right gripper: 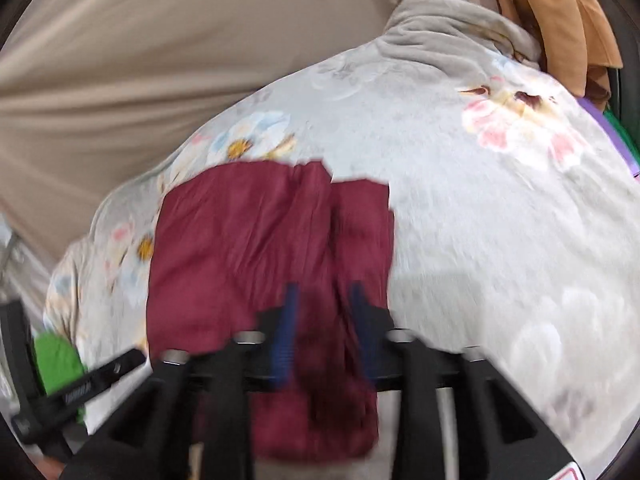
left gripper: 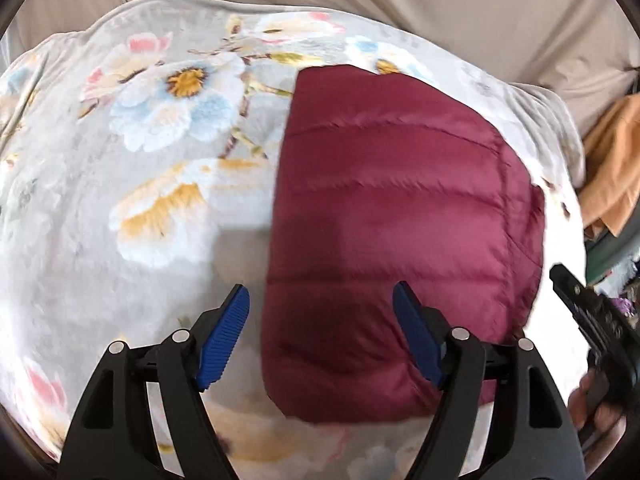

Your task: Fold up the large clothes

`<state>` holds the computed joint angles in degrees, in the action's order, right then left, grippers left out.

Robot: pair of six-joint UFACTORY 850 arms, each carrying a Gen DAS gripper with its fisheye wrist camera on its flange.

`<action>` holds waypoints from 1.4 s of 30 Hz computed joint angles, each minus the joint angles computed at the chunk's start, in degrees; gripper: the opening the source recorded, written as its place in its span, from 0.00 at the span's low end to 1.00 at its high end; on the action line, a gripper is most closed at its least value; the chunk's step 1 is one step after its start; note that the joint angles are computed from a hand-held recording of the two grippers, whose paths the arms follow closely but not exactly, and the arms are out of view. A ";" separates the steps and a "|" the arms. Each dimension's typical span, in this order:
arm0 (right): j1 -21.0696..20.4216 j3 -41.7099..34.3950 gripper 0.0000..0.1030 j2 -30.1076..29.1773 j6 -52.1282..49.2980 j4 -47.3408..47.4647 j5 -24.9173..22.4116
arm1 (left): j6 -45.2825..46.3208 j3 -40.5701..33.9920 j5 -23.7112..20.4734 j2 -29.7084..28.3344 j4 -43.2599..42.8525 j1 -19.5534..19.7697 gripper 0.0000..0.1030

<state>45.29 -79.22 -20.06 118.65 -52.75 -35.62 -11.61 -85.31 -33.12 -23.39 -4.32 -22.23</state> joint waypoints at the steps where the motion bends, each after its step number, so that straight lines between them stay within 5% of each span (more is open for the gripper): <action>1: -1.54 -1.02 0.43 -1.21 -4.07 2.86 2.16 | -0.45 -0.80 -0.44 -0.63 0.38 0.04 0.70; 3: -3.87 -1.81 0.08 -2.79 -9.25 8.20 5.88 | -0.71 -1.65 -0.87 -1.09 0.45 0.02 0.70; 5: -4.09 -1.56 0.05 -2.51 -6.21 5.45 7.48 | -0.21 -1.76 -0.62 -0.99 0.43 -0.11 0.70; 8: -2.26 -2.67 0.04 -1.79 -1.69 -2.68 1.79 | -0.04 -2.23 -1.20 -1.81 1.71 -0.68 0.70; 14: -4.50 -5.15 0.03 -8.22 -16.72 13.10 3.03 | -1.84 -2.57 -1.54 -3.44 5.27 -2.31 0.74; 19: -2.28 -3.95 0.16 -3.98 -13.38 10.71 -1.80 | -2.59 -2.65 -2.33 -3.69 5.30 -2.26 0.75; 22: 0.94 -0.06 0.46 0.33 -5.29 6.04 -4.20 | -2.36 -2.56 -2.46 -3.53 4.48 -1.91 0.77; 27: 4.38 3.12 0.61 2.39 -1.07 7.03 -4.28 | 1.34 -1.99 -3.54 -2.55 -0.80 -1.10 0.79; 32: 3.04 7.69 0.65 2.21 4.57 8.30 7.31 | 17.61 2.50 -3.60 0.25 -21.19 3.32 0.88; 36: 1.69 10.06 0.68 1.65 13.89 3.21 15.01 | 24.70 3.80 -8.76 -2.37 -37.25 8.04 0.89; 42: -0.05 11.98 0.72 0.83 28.83 -8.31 22.61 | 27.93 3.67 -9.18 -4.48 -44.49 8.24 0.91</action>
<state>45.24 -67.24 -19.23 147.49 -61.06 -13.01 16.31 -81.64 -42.29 -27.87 -48.80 -13.99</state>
